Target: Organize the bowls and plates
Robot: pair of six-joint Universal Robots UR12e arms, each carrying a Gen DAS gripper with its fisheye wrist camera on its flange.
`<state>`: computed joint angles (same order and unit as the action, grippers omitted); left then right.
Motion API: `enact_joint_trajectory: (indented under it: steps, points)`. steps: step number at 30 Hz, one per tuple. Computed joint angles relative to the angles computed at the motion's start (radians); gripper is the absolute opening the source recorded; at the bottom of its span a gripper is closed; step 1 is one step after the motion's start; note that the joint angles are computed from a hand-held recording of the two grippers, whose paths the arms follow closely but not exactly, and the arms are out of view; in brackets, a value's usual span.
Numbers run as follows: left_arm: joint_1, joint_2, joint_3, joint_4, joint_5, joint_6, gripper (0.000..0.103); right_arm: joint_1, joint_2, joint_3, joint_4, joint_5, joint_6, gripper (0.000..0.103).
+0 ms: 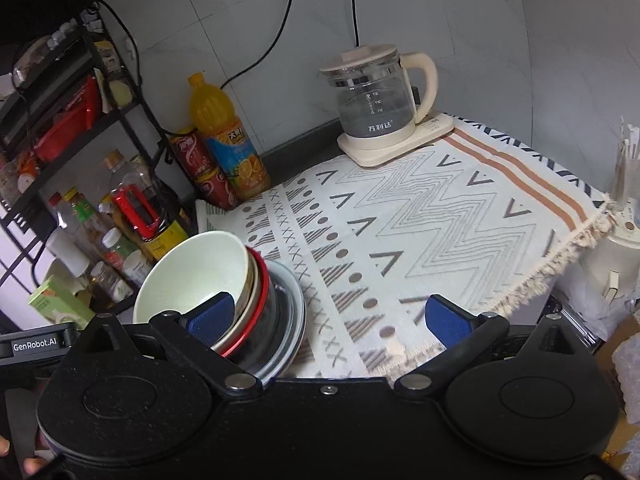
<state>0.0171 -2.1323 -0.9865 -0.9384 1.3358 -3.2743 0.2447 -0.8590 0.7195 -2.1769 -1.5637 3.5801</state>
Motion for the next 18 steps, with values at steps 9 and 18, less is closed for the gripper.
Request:
enact_joint_trajectory:
  steps: [9, 18]
  points:
    - [-0.002, 0.118, -0.165, 0.088, 0.043, -0.005, 0.103, 0.002, -0.116, 0.159, -0.060, -0.021, -0.048, 0.103]
    - [-0.008, 0.208, -0.288, 0.164, 0.069, -0.002, 0.103, 0.007, -0.204, 0.264, -0.104, -0.025, -0.095, 0.103]
